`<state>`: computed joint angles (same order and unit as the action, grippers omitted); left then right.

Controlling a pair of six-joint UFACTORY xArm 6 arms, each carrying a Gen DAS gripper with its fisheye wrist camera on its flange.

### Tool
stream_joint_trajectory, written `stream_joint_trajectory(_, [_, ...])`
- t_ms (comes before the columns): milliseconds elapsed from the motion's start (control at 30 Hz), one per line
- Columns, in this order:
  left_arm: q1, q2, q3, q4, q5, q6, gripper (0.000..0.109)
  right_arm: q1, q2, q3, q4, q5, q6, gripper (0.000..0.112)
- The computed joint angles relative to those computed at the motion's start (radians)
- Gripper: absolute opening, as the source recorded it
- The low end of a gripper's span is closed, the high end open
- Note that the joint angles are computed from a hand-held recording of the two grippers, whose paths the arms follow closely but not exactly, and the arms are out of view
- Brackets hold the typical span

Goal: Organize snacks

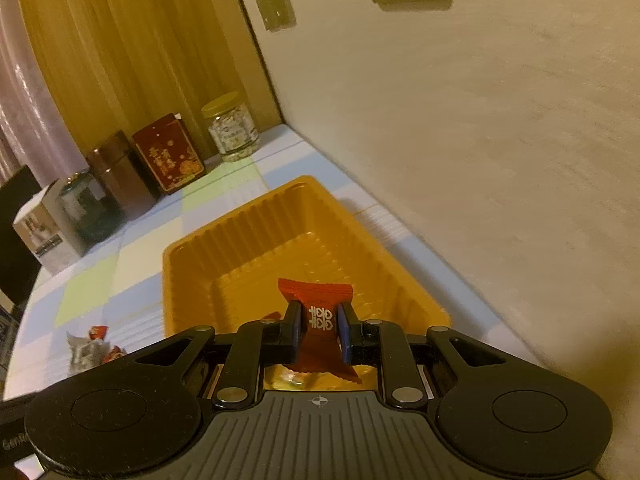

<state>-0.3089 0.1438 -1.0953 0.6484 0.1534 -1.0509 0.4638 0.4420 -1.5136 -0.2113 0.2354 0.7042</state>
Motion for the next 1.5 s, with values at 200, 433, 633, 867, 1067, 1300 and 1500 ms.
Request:
stream_joint_trajectory(200, [0.018,-0.032,0.041,0.03,-0.002,-0.031,0.034,0.005,0.022,-0.015,0.103,-0.04,-0.087,0.06])
stream_joint_trajectory(433, [0.032,-0.11,0.119,0.067,0.007,-0.068,0.04,0.007,-0.055,0.072,0.021,-0.028,0.023,0.06])
stream_joint_trajectory(633, [0.035,-0.205,0.197,0.078,0.026,-0.068,0.046,0.039,-0.14,0.146,-0.062,0.015,0.101,0.06])
stream_joint_trajectory(867, [0.037,-0.321,0.289,0.088,0.057,-0.072,0.05,0.091,-0.224,0.21,-0.194,0.059,0.203,0.06])
stream_joint_trajectory(1067, [0.054,-0.422,0.37,0.117,0.071,-0.093,0.055,0.135,-0.277,0.249,-0.291,0.077,0.273,0.06])
stream_joint_trajectory(1300, [0.088,-0.55,0.481,0.105,0.092,-0.071,0.055,0.183,-0.294,0.259,-0.341,0.08,0.312,0.06])
stream_joint_trajectory(1500, [0.105,-0.646,0.568,0.099,0.121,-0.055,0.056,0.222,-0.283,0.253,-0.322,0.077,0.288,0.06])
